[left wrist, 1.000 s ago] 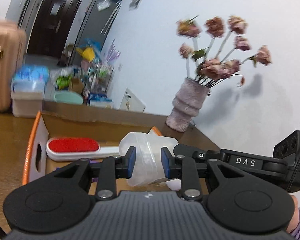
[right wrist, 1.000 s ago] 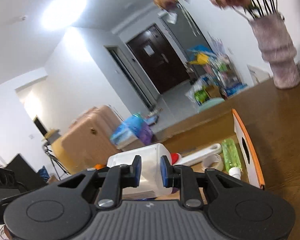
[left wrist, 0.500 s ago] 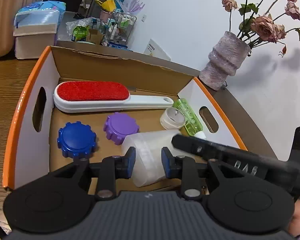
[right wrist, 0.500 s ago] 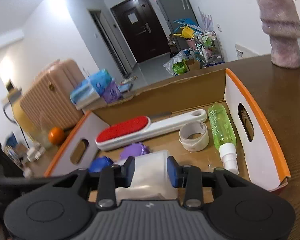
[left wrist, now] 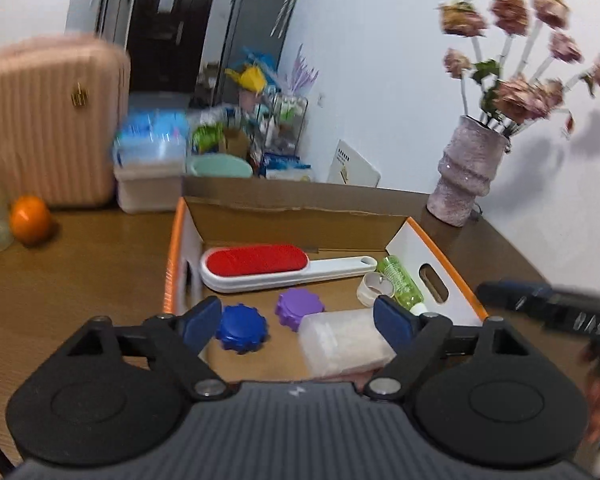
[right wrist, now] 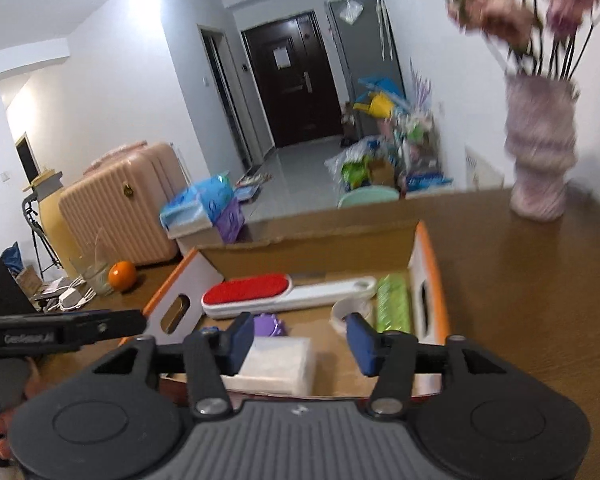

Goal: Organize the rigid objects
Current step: 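Open both grippers and withdraw them from the box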

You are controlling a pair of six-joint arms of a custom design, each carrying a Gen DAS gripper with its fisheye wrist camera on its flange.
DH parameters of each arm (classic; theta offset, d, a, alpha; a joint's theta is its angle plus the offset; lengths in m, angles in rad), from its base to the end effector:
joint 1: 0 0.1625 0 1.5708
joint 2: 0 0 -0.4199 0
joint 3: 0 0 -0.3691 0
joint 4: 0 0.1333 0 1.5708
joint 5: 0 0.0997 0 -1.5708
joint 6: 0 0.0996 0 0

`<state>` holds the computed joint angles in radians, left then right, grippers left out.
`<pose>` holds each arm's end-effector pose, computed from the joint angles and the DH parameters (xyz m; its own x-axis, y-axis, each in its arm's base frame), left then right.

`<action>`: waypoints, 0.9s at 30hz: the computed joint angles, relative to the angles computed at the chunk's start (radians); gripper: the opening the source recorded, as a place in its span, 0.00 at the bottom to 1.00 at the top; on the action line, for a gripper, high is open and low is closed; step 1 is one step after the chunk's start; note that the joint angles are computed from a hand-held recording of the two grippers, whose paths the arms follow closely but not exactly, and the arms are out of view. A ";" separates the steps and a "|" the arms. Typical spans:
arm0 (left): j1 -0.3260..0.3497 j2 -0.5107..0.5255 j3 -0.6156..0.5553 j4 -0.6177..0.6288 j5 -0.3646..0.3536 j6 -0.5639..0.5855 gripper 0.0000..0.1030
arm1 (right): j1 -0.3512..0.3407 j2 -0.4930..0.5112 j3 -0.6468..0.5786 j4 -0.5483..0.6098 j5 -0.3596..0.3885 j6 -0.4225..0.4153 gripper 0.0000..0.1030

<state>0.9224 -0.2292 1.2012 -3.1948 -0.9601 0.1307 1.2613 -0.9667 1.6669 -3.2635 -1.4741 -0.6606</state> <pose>-0.2986 -0.7094 -0.0513 -0.7932 0.2981 -0.5310 0.5884 0.5998 -0.5422 -0.0644 -0.6705 0.2995 -0.8702 -0.1409 0.4721 -0.4654 0.5499 -0.6936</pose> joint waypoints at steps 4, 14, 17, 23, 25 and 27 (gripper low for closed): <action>-0.052 -0.054 0.130 -0.104 0.062 0.054 0.95 | 0.003 -0.088 0.102 -0.060 0.006 -0.035 0.54; -0.165 -0.073 0.366 -0.548 0.137 0.254 1.00 | -0.050 -0.205 0.376 -0.367 0.176 -0.174 0.74; -0.181 -0.062 0.417 -0.669 0.119 0.291 1.00 | -0.104 -0.160 0.455 -0.609 0.302 -0.210 0.81; -0.212 -0.033 0.466 -0.816 0.153 0.325 1.00 | -0.147 -0.107 0.541 -0.804 0.334 -0.283 0.83; -0.219 -0.033 0.486 -0.840 0.159 0.322 1.00 | -0.160 -0.108 0.563 -0.821 0.348 -0.274 0.82; -0.227 -0.031 0.503 -0.873 0.164 0.328 1.00 | -0.167 -0.105 0.578 -0.837 0.358 -0.259 0.82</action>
<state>0.6956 -0.2604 1.7041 -4.0675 -0.7962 0.4583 1.0946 -1.0722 2.2450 -4.1006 -1.1165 -0.9193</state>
